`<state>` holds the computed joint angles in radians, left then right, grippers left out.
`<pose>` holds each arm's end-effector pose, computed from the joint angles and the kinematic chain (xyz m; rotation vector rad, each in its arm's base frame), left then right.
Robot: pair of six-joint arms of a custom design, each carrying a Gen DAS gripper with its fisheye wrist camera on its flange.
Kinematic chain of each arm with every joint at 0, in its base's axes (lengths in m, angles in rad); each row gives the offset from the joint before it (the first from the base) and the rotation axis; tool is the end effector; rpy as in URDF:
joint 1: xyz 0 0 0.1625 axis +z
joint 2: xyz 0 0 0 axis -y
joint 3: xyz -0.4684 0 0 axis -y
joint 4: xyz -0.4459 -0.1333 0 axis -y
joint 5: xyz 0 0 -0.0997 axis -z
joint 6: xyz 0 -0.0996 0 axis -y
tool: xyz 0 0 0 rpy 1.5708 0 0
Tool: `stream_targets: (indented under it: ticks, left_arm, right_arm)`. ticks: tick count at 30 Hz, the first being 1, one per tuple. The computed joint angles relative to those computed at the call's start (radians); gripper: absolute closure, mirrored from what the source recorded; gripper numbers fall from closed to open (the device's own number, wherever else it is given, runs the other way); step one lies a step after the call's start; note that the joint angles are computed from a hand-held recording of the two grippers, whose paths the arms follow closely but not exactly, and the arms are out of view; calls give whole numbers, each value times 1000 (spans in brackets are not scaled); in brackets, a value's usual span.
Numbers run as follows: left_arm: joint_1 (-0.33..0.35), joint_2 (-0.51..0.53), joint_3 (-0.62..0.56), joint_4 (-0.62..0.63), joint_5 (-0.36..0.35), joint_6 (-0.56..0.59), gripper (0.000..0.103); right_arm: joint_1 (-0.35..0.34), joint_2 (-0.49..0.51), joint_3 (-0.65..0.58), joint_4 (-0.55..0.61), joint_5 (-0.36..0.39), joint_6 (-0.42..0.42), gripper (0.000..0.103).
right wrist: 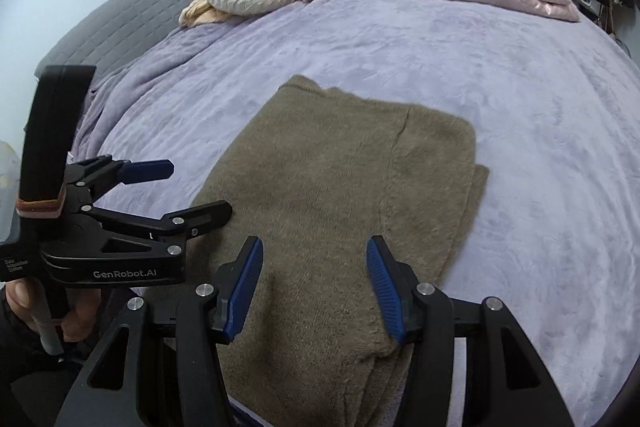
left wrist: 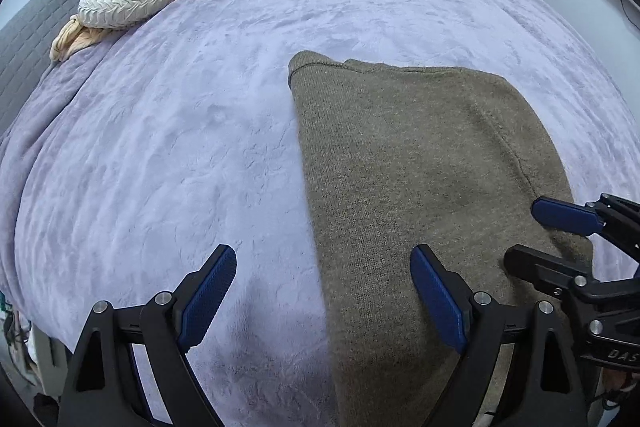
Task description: Fold small clothes
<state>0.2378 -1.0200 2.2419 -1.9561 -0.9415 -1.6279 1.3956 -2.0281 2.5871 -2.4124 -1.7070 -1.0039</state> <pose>-0.3480 -0.2818 0.0146 -0.0083 2.2105 -0.6214 0.0666 -0.3108 0.2793 1.1273 -2.6321 0.2300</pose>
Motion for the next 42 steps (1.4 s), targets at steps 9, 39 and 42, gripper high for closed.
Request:
stream_targets:
  ticks: [9, 39, 42]
  left_arm:
    - [15, 10, 34, -55, 1, -41, 0]
    - [-105, 8, -82, 135, -59, -172, 1]
    - [-103, 11, -71, 91, -72, -156, 1]
  right_arm:
    - [-48, 52, 19, -70, -6, -35, 45]
    - [245, -154, 87, -130, -264, -58, 22]
    - [249, -150, 103, -149, -289, -63, 22]
